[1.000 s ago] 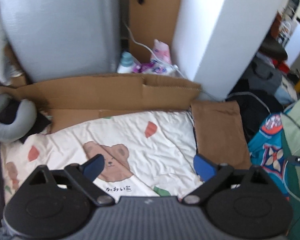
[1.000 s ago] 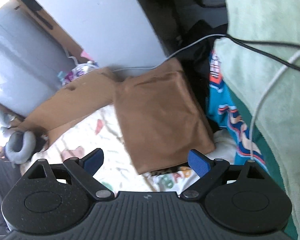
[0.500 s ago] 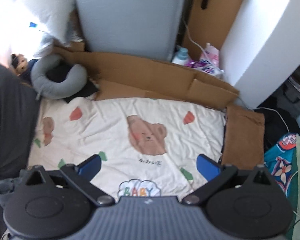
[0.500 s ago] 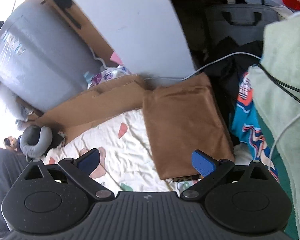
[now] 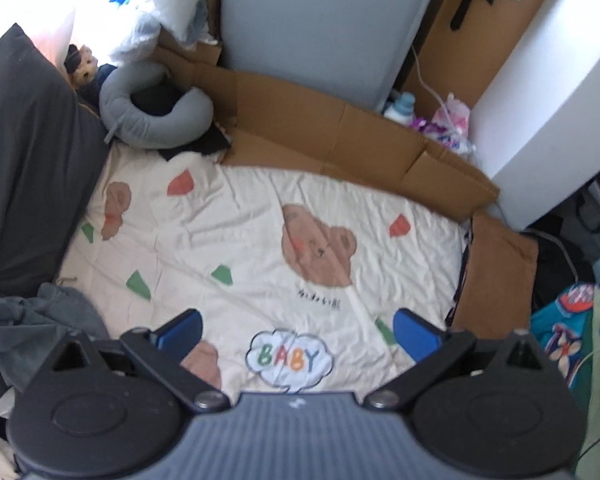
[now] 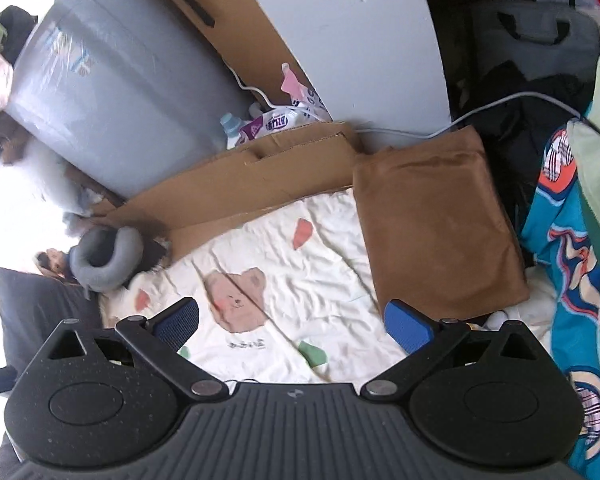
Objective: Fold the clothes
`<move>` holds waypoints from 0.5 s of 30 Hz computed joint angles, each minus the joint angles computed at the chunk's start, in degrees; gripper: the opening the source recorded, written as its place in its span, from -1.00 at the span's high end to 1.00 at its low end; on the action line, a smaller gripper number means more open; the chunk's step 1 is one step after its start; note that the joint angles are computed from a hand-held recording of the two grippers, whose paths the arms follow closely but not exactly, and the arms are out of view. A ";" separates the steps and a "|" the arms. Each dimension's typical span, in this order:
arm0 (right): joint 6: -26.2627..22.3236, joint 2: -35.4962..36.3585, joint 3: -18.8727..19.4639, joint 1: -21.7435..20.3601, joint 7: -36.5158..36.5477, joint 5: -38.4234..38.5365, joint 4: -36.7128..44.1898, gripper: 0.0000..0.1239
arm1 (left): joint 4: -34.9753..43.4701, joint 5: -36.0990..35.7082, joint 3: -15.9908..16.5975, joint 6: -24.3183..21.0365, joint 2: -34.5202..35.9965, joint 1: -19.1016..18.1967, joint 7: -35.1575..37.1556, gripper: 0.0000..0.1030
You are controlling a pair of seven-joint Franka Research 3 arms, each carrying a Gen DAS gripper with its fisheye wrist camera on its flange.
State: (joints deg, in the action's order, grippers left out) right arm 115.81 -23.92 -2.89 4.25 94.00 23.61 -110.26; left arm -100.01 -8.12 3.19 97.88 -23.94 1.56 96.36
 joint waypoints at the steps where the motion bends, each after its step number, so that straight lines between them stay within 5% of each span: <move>1: -0.07 0.14 0.75 0.08 0.49 -0.83 0.36 -0.65 | -1.08 0.13 0.08 0.08 -0.77 0.05 0.37 -0.99; 15: -2.80 4.43 5.96 6.27 3.71 -3.74 8.89 -0.65 | -12.01 2.97 1.23 3.69 -9.90 0.83 -2.67 -0.99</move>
State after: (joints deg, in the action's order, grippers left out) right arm 113.01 -19.49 3.07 10.52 97.70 19.87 -101.37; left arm -112.02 -5.15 4.42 101.57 -33.85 2.38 93.69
